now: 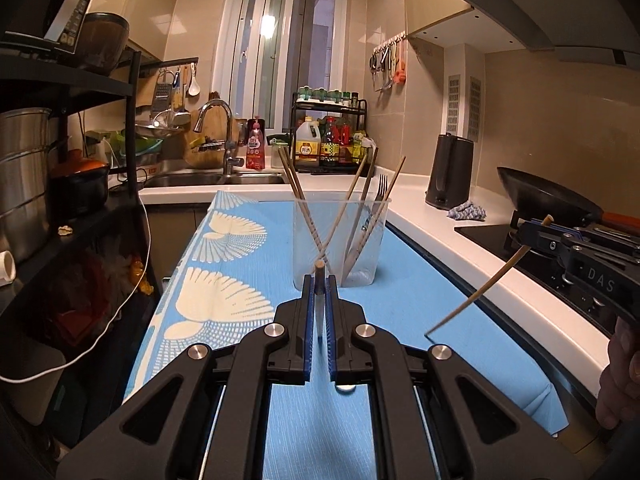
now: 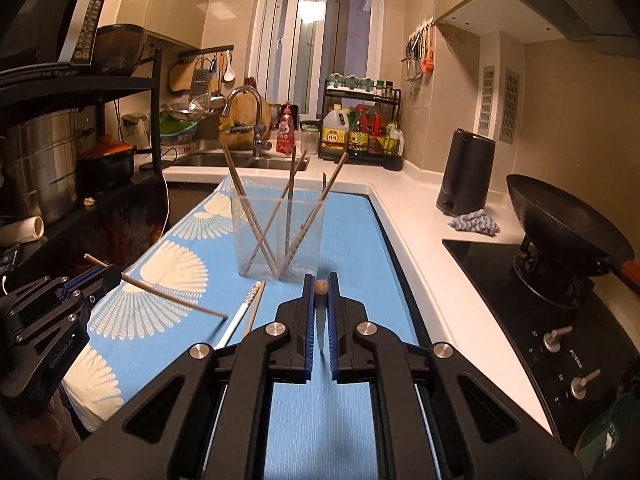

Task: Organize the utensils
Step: 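Lift both held chopsticks and carry them above the container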

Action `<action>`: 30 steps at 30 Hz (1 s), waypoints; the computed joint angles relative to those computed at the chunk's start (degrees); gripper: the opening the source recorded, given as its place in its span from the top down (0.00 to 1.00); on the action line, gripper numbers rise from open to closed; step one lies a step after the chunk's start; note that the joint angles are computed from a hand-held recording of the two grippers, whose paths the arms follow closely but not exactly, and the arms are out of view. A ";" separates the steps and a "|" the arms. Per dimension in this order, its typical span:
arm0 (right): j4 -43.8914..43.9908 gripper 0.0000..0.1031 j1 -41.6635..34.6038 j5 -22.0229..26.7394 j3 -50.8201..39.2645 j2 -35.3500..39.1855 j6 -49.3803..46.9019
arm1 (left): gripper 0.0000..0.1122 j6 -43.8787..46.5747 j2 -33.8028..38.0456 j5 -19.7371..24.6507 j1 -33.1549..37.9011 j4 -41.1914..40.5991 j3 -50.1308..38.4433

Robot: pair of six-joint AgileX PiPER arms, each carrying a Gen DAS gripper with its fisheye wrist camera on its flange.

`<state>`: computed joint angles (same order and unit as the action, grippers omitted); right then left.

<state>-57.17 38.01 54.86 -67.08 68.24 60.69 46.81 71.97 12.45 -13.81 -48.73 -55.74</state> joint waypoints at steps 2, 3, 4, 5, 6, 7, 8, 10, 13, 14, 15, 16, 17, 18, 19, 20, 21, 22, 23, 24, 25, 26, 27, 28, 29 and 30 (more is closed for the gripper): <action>0.91 0.94 -1.43 -1.29 -1.66 1.02 -1.63 | 0.95 -3.13 1.09 1.46 0.32 3.14 -2.21; 1.53 0.94 -2.18 -2.10 -2.46 1.51 -2.47 | 0.95 -5.09 1.52 1.92 0.30 5.16 -3.16; 1.99 0.94 -2.91 -2.86 -3.23 2.00 -3.32 | 0.95 -7.31 1.98 2.33 0.22 7.50 -4.09; 2.58 0.94 -3.74 -3.61 -4.25 2.71 -4.49 | 0.95 -10.05 2.79 3.30 0.32 10.28 -5.65; 3.23 0.94 -4.42 -4.28 -5.15 3.33 -5.53 | 0.95 -12.13 3.33 3.88 0.29 12.30 -6.73; 4.24 0.94 -5.47 -5.36 -6.20 3.97 -6.83 | 0.95 -12.65 3.76 4.44 0.54 12.95 -7.60; 4.81 0.94 -6.18 -6.14 -6.95 4.45 -7.73 | 0.95 -13.92 4.52 5.05 0.58 14.52 -9.07; 5.67 0.94 -7.63 -7.48 -8.53 5.65 -9.72 | 0.95 -15.06 5.58 6.21 0.75 15.98 -11.41; 9.34 0.94 -10.90 -10.25 -11.86 7.40 -14.37 | 0.95 -16.22 8.01 8.83 1.36 16.93 -15.95; 10.19 0.94 -11.53 -10.73 -13.01 7.94 -15.45 | 0.95 -16.72 9.07 9.94 1.64 17.26 -17.83; 11.48 0.94 -12.57 -11.53 -14.31 8.50 -17.04 | 0.95 -17.63 9.76 10.65 1.65 17.89 -19.20; 12.59 0.94 -13.32 -12.05 -15.44 8.99 -18.41 | 0.95 -18.05 10.63 11.54 1.81 18.05 -20.86; 14.21 0.94 -14.40 -12.72 -17.20 9.74 -20.53 | 0.95 -17.90 11.86 12.91 2.19 17.88 -23.21; 15.50 0.94 -15.27 -13.10 -19.01 10.51 -22.31 | 0.95 -18.06 12.79 13.97 2.42 18.01 -25.17; 17.11 0.94 -16.23 -13.51 -20.95 11.29 -24.24 | 0.95 -18.19 13.85 15.21 2.72 17.88 -27.42; 20.05 0.94 -17.65 -14.00 -23.60 12.30 -27.06 | 0.95 -18.50 15.14 16.85 3.11 17.87 -30.23; 23.99 0.94 -19.33 -14.33 -26.71 13.46 -30.47 | 0.95 -19.00 16.78 19.15 3.56 18.05 -33.92; 27.09 0.94 -20.60 -14.35 -29.68 14.65 -33.14 | 0.95 -19.69 18.33 21.27 3.92 18.21 -37.48; 29.37 0.94 -21.57 -14.09 -32.52 15.84 -35.24 | 0.95 -20.22 20.45 24.19 4.63 17.70 -42.32; 31.95 0.94 -22.66 -13.52 -36.19 17.41 -37.63 | 0.95 -20.82 22.17 26.50 5.09 17.40 -46.30; 33.90 0.94 -23.41 -12.91 -39.38 18.89 -39.45 | 0.95 -21.73 24.08 28.85 5.65 17.05 -50.83; 35.93 0.94 -24.15 -12.14 -43.43 20.79 -41.50 | 0.95 -22.94 25.71 30.52 5.83 17.12 -54.64; 37.15 0.94 -24.57 -11.32 -46.92 22.54 -43.00 | 0.95 -24.64 28.21 33.30 6.21 17.27 -60.37; 38.13 0.94 -24.86 -10.29 -50.70 24.49 -44.45 | 0.95 -26.22 30.85 35.74 6.42 17.36 -66.09; 39.06 0.94 -25.08 -9.02 -55.09 26.83 -45.92 | 0.95 -27.90 33.59 37.62 6.40 17.66 -71.82; 39.75 0.94 -25.21 -7.87 -58.67 28.75 -47.03 | 0.95 -29.69 36.34 39.78 6.24 18.43 -77.55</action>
<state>-17.42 12.80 47.00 -125.75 96.99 13.66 17.11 108.31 52.23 -7.57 -30.30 -133.29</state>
